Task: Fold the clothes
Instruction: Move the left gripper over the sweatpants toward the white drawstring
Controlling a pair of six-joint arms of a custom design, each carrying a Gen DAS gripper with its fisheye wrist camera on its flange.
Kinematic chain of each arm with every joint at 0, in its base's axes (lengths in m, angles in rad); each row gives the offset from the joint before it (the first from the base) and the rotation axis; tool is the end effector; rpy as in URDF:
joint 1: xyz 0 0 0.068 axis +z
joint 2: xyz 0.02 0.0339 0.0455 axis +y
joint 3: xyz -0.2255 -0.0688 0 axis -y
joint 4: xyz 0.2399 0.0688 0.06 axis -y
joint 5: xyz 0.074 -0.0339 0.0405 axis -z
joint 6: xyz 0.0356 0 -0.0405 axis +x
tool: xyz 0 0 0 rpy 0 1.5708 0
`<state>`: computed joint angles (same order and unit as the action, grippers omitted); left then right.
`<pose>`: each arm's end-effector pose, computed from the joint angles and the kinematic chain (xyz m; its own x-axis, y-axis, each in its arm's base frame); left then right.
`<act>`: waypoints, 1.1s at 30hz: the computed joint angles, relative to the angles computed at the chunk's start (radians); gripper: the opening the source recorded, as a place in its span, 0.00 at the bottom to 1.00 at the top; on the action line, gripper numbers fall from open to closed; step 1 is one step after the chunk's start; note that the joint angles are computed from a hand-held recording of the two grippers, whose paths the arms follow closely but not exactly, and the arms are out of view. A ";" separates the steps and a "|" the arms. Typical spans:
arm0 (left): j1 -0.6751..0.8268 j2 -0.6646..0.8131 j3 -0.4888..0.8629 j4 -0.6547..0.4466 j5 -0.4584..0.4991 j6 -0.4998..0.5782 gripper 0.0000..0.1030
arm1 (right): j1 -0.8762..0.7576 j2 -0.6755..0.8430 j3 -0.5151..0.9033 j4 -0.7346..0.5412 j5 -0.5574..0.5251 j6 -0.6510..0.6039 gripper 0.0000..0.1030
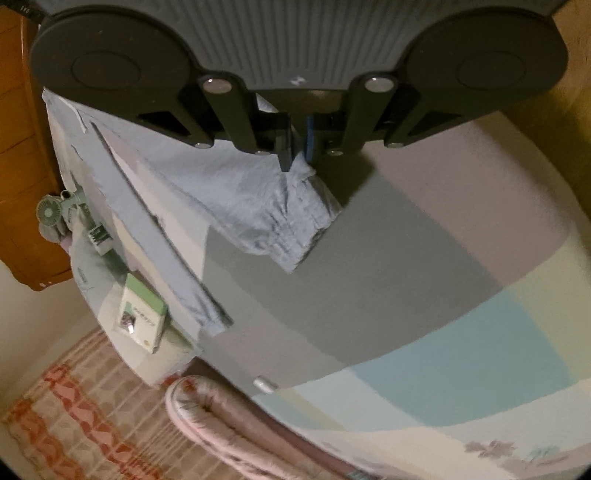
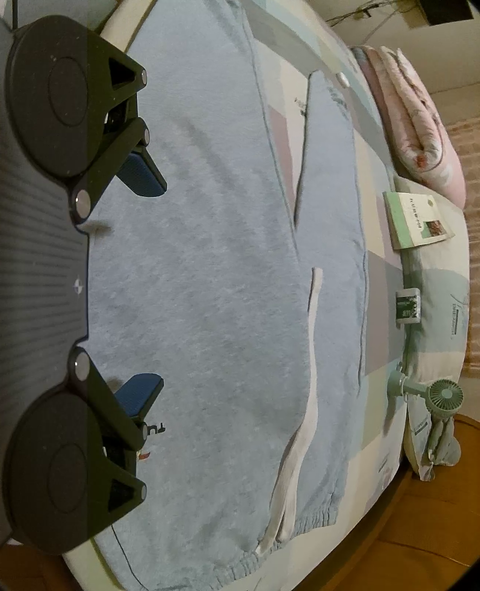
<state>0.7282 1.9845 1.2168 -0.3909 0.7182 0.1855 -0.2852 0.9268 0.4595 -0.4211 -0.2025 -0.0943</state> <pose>0.2883 0.2256 0.1042 -0.7283 -0.4633 -0.5049 -0.1730 0.8373 -0.5187 0.1886 -0.0478 0.1548 -0.7559 0.1255 -0.6425 0.0831 0.9919 0.0960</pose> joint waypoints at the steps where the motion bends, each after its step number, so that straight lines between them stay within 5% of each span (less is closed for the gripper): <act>1: 0.000 -0.010 -0.006 0.002 -0.021 0.008 0.17 | -0.003 0.006 0.002 0.000 0.003 -0.007 1.00; 6: 0.005 -0.129 -0.064 0.040 -0.132 0.057 0.23 | -0.066 0.042 0.004 0.032 -0.027 -0.050 1.00; 10: -0.018 -0.246 -0.112 0.054 -0.155 0.106 0.50 | -0.133 0.118 0.038 0.099 -0.067 -0.091 1.00; 19: -0.465 -0.375 -0.155 0.043 -0.226 0.141 0.66 | -0.182 0.423 0.207 0.283 -0.116 -0.106 1.00; 23: -0.712 -0.287 -0.069 0.067 -0.253 0.105 0.69 | -0.187 0.547 0.290 0.316 -0.153 -0.104 1.00; 33: -1.042 0.220 0.488 -0.041 -0.176 -0.100 0.72 | -0.218 0.709 0.302 0.345 -0.198 -0.309 1.00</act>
